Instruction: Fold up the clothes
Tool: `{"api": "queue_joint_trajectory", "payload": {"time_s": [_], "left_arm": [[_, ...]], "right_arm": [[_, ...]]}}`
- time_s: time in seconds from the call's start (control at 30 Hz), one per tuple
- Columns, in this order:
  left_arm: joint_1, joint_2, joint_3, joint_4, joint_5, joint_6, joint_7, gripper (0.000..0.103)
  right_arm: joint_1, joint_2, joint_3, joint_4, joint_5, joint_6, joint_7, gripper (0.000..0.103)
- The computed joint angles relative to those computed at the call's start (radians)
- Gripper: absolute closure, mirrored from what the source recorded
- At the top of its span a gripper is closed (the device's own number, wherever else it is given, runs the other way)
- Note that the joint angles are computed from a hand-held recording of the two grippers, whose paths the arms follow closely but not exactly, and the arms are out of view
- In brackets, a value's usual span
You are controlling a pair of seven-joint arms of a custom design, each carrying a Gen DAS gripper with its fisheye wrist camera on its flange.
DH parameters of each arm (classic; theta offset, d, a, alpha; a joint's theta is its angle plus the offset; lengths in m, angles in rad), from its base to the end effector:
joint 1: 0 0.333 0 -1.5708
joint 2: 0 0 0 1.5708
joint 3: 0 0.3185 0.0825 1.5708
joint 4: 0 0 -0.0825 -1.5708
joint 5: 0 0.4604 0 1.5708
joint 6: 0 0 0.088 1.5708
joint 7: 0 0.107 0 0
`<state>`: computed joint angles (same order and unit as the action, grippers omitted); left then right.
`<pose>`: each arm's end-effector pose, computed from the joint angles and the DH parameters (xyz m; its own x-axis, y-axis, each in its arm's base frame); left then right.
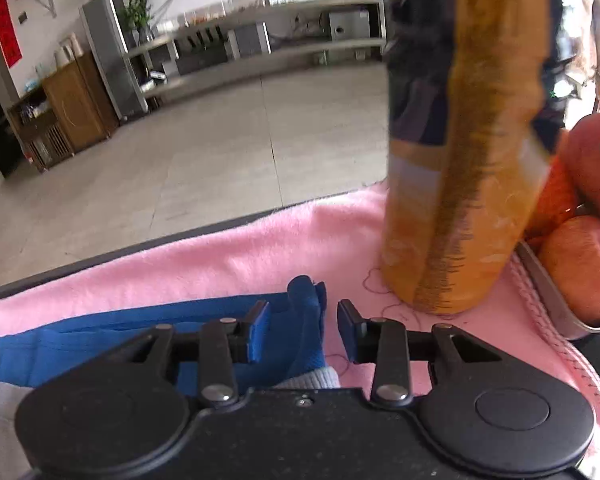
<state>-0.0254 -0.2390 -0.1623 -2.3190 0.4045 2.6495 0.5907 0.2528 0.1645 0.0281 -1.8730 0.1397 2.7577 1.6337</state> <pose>0.5656 -0.1206 0.4628 0.4080 -0.8966 0.1724 -0.7005 -0.4285 -0.5707 0.6921 0.1927 0.4775 0.1659 -0.9714 -0.1696 -0.7669 -0.0190 -0.6415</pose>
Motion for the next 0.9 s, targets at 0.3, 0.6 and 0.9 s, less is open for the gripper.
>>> {"api": "queue_joint_trajectory", "payload": {"time_s": [0.3,0.6,0.9], "left_arm": [[0.025,-0.023,-0.053,0.026,0.238,-0.086,-0.107,0.101],[-0.021,-0.245,-0.086,-0.057,0.272,-0.145,-0.122,0.101],[-0.140,-0.683,-0.137,-0.286,0.103,-0.249,-0.184,0.101]], "right_arm": [[0.005,0.003,0.001,0.013,0.008,0.039,-0.022,0.098],[-0.012,-0.233,0.013,-0.156,0.108,0.069,-0.095,0.098],[-0.021,-0.647,-0.051,-0.417,0.298,-0.078,-0.225,0.099]]}}
